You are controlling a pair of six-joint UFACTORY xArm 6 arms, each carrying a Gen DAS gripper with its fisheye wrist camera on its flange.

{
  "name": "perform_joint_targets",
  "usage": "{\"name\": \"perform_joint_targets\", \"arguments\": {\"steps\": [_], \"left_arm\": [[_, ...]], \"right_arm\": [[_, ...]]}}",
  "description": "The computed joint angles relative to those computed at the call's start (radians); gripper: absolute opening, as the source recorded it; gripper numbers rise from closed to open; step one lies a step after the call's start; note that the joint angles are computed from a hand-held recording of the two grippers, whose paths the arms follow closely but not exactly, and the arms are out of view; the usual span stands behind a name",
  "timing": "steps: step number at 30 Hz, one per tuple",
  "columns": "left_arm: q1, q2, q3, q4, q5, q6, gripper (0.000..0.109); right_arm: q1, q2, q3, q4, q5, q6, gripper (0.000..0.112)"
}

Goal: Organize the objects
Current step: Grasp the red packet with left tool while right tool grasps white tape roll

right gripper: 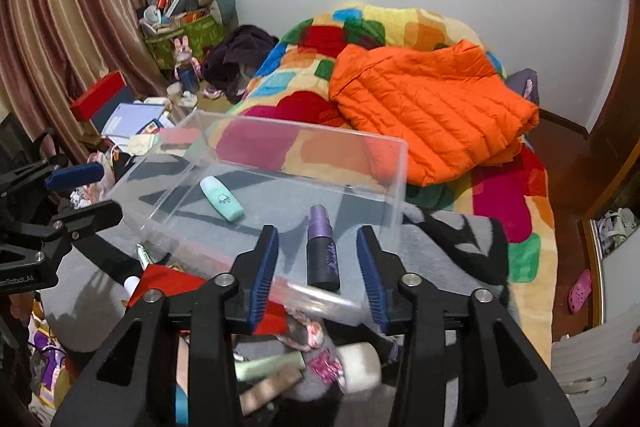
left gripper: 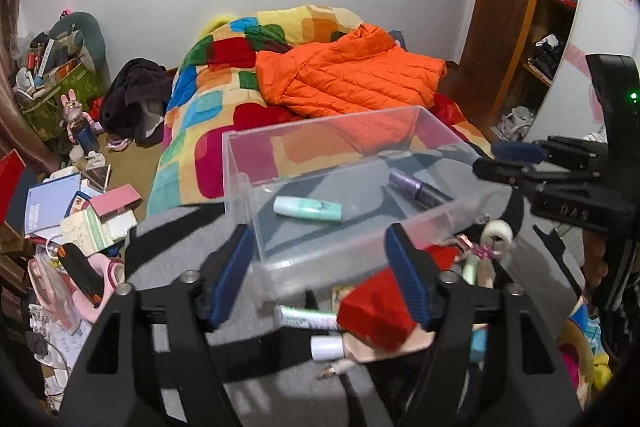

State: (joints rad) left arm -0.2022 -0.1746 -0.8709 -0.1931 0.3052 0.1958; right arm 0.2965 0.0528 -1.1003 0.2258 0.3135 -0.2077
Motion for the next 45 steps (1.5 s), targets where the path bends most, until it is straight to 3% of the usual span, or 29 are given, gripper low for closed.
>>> {"name": "perform_joint_targets", "arguments": {"steps": [5,9,20,22,26,35,45], "left_arm": [[-0.017,-0.032,0.058,-0.072,0.003,0.054,0.076],[-0.044,-0.025,0.084,-0.132,0.023,0.113,0.078],[-0.071,0.103,0.020,-0.240,0.098,0.212,0.081],[-0.070,0.119,0.007,-0.276,0.096,0.233,0.084],[-0.079,0.129,0.008,-0.344,0.072,0.282,0.084],[-0.096,0.050,0.081,-0.499,0.051,0.390,0.065],[-0.131,-0.110,0.204,-0.482,-0.012,0.332,0.058]], "right_arm": [[-0.017,-0.084,0.111,0.004,-0.052,-0.006,0.052],[-0.032,-0.116,0.171,-0.008,-0.061,0.012,0.053],[-0.040,-0.084,0.230,0.217,-0.025,-0.123,0.053],[-0.037,-0.076,0.231,0.244,-0.034,-0.143,0.048],[-0.036,-0.066,0.223,0.312,-0.014,-0.195,0.027],[-0.032,-0.122,0.282,0.359,-0.038,-0.230,0.024],[-0.021,-0.206,0.338,0.380,-0.067,-0.242,0.024]]}}
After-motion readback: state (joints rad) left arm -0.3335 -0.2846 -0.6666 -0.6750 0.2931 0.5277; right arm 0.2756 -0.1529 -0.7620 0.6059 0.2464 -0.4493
